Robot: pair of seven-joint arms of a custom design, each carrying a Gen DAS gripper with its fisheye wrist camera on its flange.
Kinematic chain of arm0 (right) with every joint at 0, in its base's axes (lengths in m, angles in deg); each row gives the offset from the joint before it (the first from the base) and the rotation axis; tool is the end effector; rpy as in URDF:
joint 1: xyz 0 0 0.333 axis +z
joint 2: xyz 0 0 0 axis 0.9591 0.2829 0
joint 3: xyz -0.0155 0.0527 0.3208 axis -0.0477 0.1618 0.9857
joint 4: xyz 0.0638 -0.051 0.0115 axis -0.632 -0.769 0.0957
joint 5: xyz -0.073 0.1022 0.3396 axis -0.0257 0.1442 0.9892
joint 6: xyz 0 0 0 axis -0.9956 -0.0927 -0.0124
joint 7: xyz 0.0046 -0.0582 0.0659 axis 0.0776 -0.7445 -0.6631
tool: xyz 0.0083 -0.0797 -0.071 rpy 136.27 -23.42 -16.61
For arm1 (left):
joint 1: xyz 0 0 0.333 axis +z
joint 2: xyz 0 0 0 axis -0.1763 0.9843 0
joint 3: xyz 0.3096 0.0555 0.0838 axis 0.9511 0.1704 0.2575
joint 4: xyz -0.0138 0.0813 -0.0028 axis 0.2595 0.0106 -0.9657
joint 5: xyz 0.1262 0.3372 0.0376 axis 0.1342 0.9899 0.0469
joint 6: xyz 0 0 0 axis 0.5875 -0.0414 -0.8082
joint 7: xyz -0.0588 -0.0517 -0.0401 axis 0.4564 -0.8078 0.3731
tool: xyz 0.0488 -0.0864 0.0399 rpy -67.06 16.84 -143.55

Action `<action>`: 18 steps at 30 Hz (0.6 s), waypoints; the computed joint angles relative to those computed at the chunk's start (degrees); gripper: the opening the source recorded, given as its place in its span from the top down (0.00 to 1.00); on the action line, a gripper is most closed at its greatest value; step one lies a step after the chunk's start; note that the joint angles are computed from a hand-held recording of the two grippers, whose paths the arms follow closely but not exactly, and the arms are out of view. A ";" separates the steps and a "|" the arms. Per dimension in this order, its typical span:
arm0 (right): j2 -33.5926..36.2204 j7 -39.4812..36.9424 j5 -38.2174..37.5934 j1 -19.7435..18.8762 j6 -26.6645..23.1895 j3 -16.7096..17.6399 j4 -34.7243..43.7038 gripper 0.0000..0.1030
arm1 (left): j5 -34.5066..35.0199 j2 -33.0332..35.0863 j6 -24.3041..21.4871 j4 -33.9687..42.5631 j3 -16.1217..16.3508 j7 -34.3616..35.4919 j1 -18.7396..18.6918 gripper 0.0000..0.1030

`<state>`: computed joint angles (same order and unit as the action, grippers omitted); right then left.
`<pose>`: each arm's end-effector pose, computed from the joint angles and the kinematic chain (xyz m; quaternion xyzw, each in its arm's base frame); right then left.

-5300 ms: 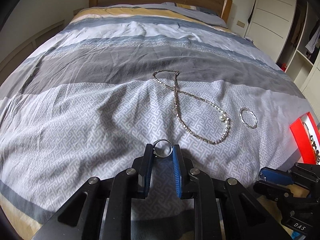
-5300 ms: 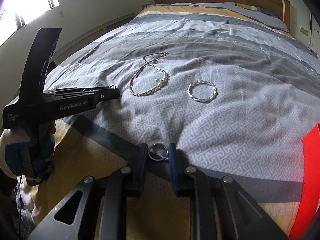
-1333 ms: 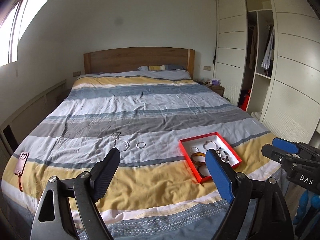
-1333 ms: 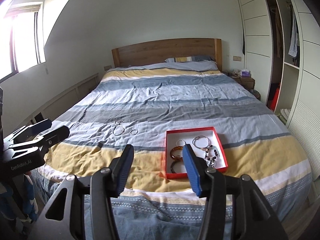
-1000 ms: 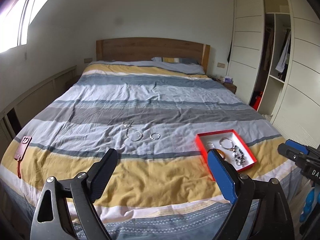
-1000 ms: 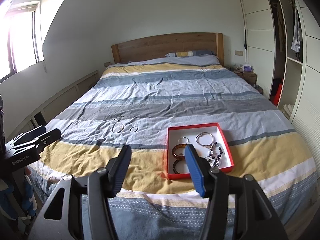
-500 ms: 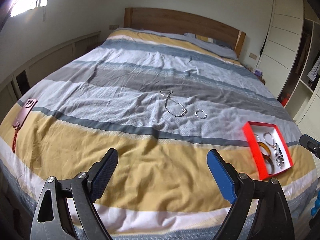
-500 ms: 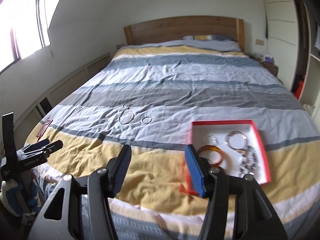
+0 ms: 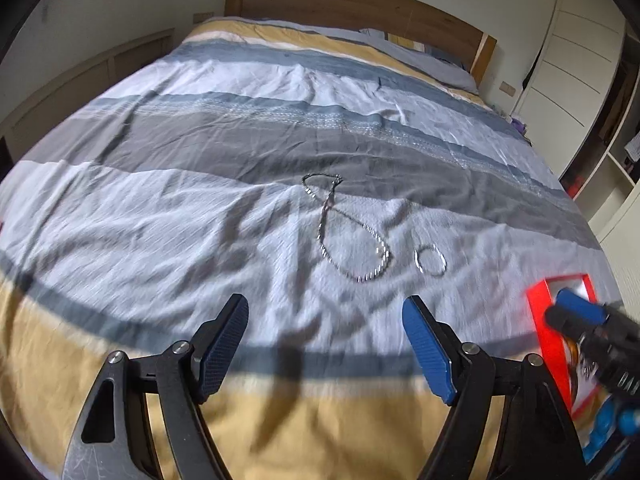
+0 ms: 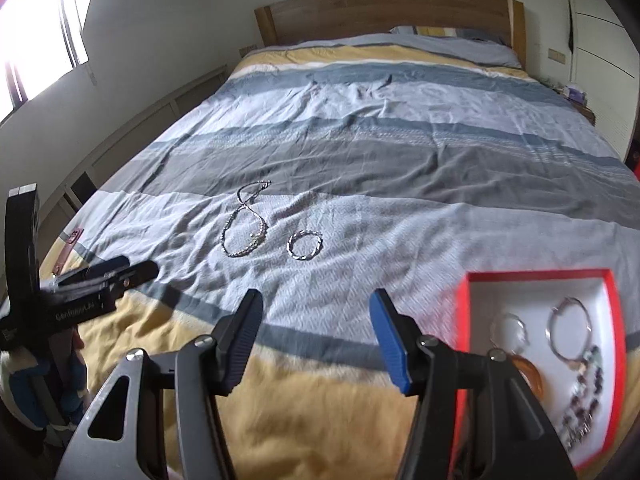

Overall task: Organize jewelry
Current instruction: 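Grasp the pearl chain with the left tool while the right tool grasps the twisted bracelet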

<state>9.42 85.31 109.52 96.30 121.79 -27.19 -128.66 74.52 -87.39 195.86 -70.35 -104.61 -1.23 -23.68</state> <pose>0.4701 0.2201 0.4295 -0.8296 0.4120 -0.0651 0.3712 0.3761 -0.2472 0.4246 -0.8056 0.4821 -0.2556 0.2308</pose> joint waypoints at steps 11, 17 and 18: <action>14.91 2.21 -6.15 -0.32 0.30 2.86 11.18 0.48 | -2.96 16.97 2.59 13.32 6.15 11.98 4.04 0.21; 19.60 3.55 -10.49 0.38 1.77 3.86 15.73 0.48 | -10.63 24.16 -1.52 19.58 6.49 22.38 3.58 0.28; 20.12 4.05 -11.32 0.46 2.07 3.95 16.16 0.48 | -10.02 24.51 -1.64 19.85 6.89 21.81 3.07 0.31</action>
<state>29.54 89.36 98.20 96.76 123.86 -23.23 -112.50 64.49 -62.88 194.21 -50.50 -97.72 20.57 -20.60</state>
